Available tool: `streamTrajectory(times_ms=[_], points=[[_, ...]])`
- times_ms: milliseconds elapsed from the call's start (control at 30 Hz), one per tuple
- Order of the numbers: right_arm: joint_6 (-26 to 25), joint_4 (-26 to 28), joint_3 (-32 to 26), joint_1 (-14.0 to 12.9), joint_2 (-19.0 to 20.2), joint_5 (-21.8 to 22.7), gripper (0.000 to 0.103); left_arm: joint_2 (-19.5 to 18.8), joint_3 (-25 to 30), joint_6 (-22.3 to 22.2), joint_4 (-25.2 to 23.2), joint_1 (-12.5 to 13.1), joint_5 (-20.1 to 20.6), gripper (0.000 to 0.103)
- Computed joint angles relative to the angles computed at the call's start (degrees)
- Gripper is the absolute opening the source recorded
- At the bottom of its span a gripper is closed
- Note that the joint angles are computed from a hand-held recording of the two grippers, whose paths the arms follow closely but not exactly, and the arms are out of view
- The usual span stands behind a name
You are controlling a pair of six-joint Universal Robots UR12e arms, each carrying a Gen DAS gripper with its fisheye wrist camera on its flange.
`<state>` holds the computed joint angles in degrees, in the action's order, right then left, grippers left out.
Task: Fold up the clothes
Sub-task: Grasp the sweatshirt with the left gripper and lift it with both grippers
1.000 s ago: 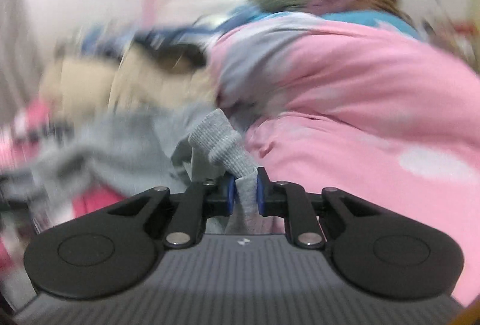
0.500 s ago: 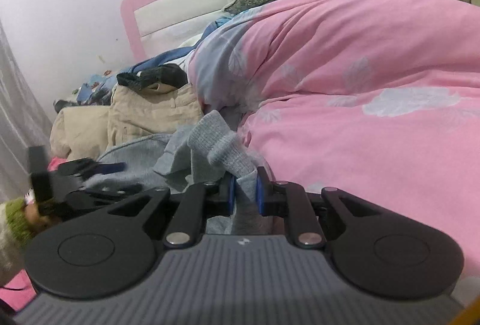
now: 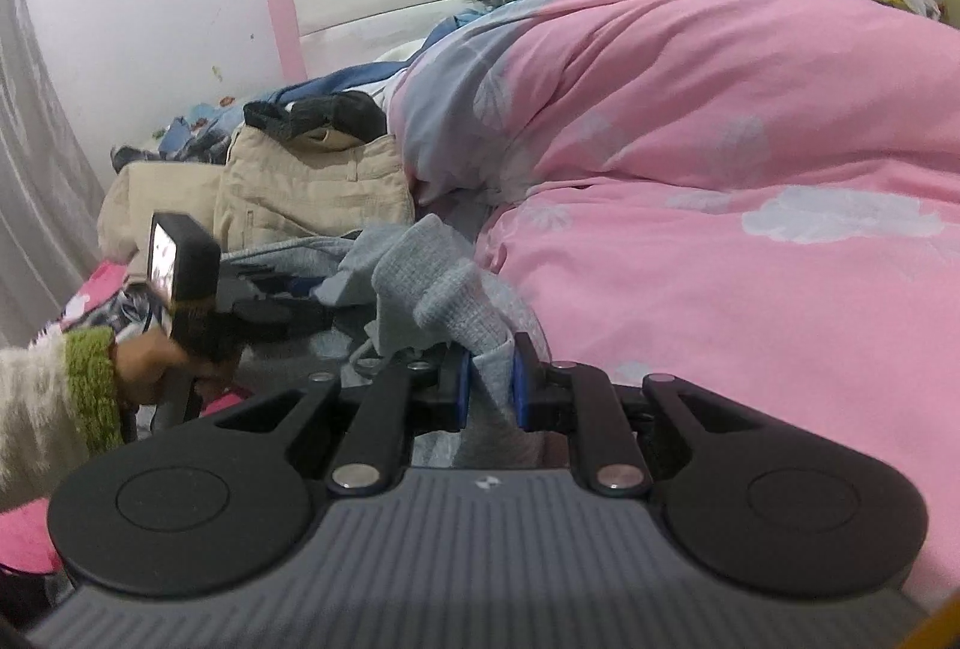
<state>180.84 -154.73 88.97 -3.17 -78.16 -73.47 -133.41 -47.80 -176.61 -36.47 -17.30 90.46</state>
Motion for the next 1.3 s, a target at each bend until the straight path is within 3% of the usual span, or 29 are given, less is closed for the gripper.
streamTrajectory(times_ms=[67,133,333,467,600,667,700,733,800,933,1100,1300], points=[[-2.54,0.30,-0.40,0.45,0.45,-1.34,0.013,-0.08,1.00,-6.70,-0.02,0.30,0.46,0.009],[-4.30,1.54,-1.07,0.75,1.04,-2.17,0.014,-0.01,2.00,-10.44,0.07,0.50,0.91,0.008],[-10.45,6.56,-3.67,1.81,3.07,-3.49,0.020,1.88,2.31,-10.72,1.38,0.41,0.44,0.007],[-12.08,10.97,-5.86,2.46,4.71,-1.31,0.029,3.40,1.75,-9.93,2.00,-0.09,1.29,0.007],[-18.30,12.13,-5.87,4.13,5.43,-2.02,0.031,5.20,0.32,-9.49,3.62,-0.58,2.42,0.007],[-21.64,11.44,-5.32,5.12,5.57,-3.81,0.029,6.26,-0.61,-9.02,4.33,-0.89,3.22,0.007],[-23.11,10.82,-4.87,5.53,5.51,-4.54,0.017,6.69,-0.87,-8.81,4.63,-1.06,3.68,0.007],[-23.91,10.02,-4.55,5.90,5.45,-5.14,0.010,7.25,-1.27,-8.66,4.98,-1.24,4.32,0.007],[-22.34,6.18,-3.40,6.36,4.97,-5.36,0.009,8.36,-2.09,-8.59,6.11,-1.51,5.85,0.007],[-14.43,-5.37,-1.87,6.58,3.73,-6.99,0.007,10.68,-3.30,-9.22,8.93,-1.97,9.34,0.007],[-5.91,-16.28,-4.95,5.65,2.72,-7.29,0.006,14.22,-3.07,-12.26,11.96,-1.76,10.70,0.007],[-0.78,-17.52,-17.00,4.71,3.58,-2.91,0.006,16.37,2.59,-15.90,16.01,-1.65,12.02,0.007]])
